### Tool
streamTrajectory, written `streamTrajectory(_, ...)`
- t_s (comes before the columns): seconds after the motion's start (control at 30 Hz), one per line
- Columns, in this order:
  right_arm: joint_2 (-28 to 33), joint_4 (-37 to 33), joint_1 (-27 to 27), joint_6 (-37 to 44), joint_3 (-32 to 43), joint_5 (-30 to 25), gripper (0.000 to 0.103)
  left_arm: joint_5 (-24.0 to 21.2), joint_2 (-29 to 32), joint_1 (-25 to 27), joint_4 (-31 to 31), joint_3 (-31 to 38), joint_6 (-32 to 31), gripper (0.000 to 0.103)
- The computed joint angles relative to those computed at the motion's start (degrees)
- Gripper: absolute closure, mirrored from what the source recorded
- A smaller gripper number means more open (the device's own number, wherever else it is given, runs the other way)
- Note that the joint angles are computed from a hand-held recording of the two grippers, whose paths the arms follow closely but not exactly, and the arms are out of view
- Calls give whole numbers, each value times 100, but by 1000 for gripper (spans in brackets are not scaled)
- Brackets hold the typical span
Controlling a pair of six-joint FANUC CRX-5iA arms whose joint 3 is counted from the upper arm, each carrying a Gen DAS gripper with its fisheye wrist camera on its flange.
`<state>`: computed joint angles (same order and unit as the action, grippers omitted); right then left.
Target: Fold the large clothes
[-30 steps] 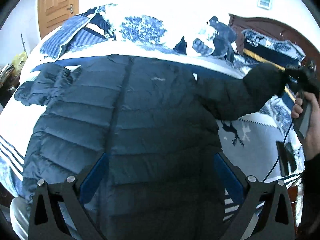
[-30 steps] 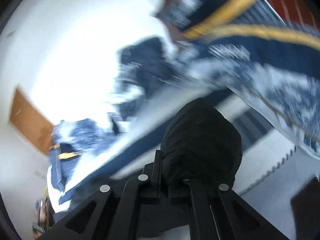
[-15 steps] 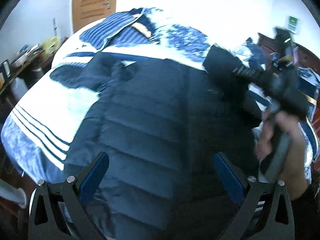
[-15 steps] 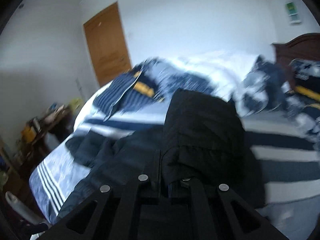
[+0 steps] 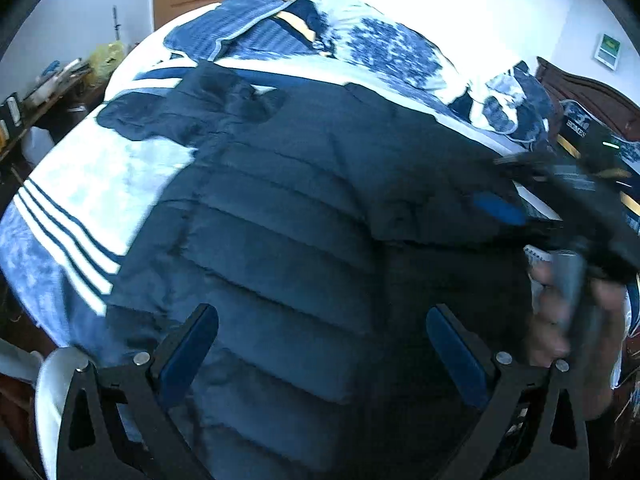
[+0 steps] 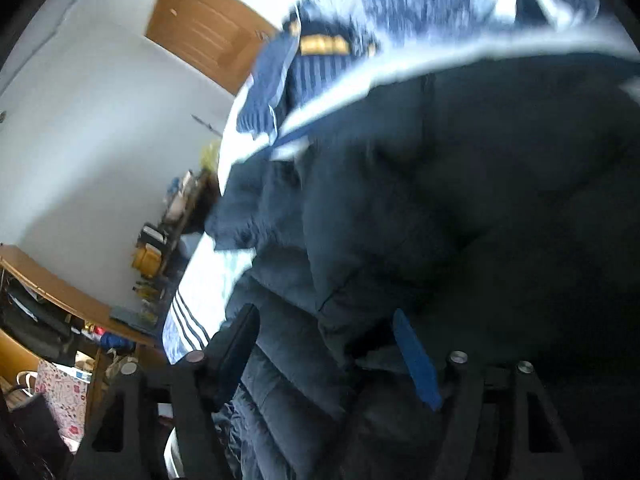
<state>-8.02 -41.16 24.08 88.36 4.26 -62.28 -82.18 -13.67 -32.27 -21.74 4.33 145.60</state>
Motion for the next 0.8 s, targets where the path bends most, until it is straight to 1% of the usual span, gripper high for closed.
streamTrajectory(0.03, -135, -206, -321, 231, -62, -44, 16, 39, 189, -16, -8, 85, -18, 0)
streamTrajectory(0.07, -214, -401, -728, 357, -102, -150, 16, 9, 390, -16, -25, 207, -77, 0)
streamTrajectory(0.13, -149, -603, -1371, 188, -24, -405, 16, -110, 930, -12, -207, 562, -270, 0)
streamTrajectory(0.2, -9, -1230, -2332, 141, -85, -674, 16, -263, 1416, 37, -430, 959, -437, 0)
streamTrajectory(0.23, 21, -1449, -2622, 76, -137, -748, 16, -312, 1632, 63, -567, 1140, -491, 0)
streamTrajectory(0.27, 107, -1654, -2932, -40, -172, -833, 16, -382, 1777, 89, -670, 1270, -560, 0)
streamTrajectory(0.3, 206, -1801, -3179, -214, -211, -917, 19, -605, 2110, 107, -843, 1571, -708, 0)
streamTrajectory(0.33, 309, -1902, -3359, -365, -238, -1021, 24, -825, 2382, 105, -1011, 1816, -850, 0)
streamTrajectory(0.4, 438, -1892, -3454, -561, -261, -1107, 29, -1166, 2759, 132, -1279, 2157, -1083, 0)
streamTrajectory(0.43, 525, -1896, -3474, -572, -245, -1157, 33, -1207, 2823, 215, -1275, 2196, -1116, 1)
streamTrajectory(0.47, 577, -1905, -3443, -546, -254, -1157, 34, -1154, 2784, 314, -1213, 2134, -1093, 1)
streamTrajectory(0.5, 654, -1873, -3392, -560, -251, -1137, 39, -1106, 2734, 471, -1136, 2084, -979, 2)
streamTrajectory(0.53, 671, -1881, -3291, -596, -301, -1063, 44, -1085, 2679, 544, -1142, 2038, -918, 7)
streamTrajectory(0.6, 816, -2259, -3330, -531, -317, -1167, 47, -1010, 2454, 783, -1097, 1863, -725, 13)
streamTrajectory(0.63, 834, -2345, -3274, -551, -304, -1146, 51, -928, 2343, 885, -1024, 1757, -671, 18)
streamTrajectory(0.67, 870, -2346, -3234, -532, -268, -1129, 51, -843, 2242, 991, -937, 1646, -624, 21)
streamTrajectory(0.73, 875, -2053, -3062, -625, -195, -974, 51, -744, 2116, 1173, -781, 1490, -720, 40)
streamTrajectory(0.77, 887, -1940, -2990, -677, -162, -929, 51, -753, 2075, 1230, -764, 1436, -772, 44)
streamTrajectory(0.8, 938, -1872, -2905, -697, -131, -900, 51, -716, 2051, 1272, -733, 1391, -757, 45)
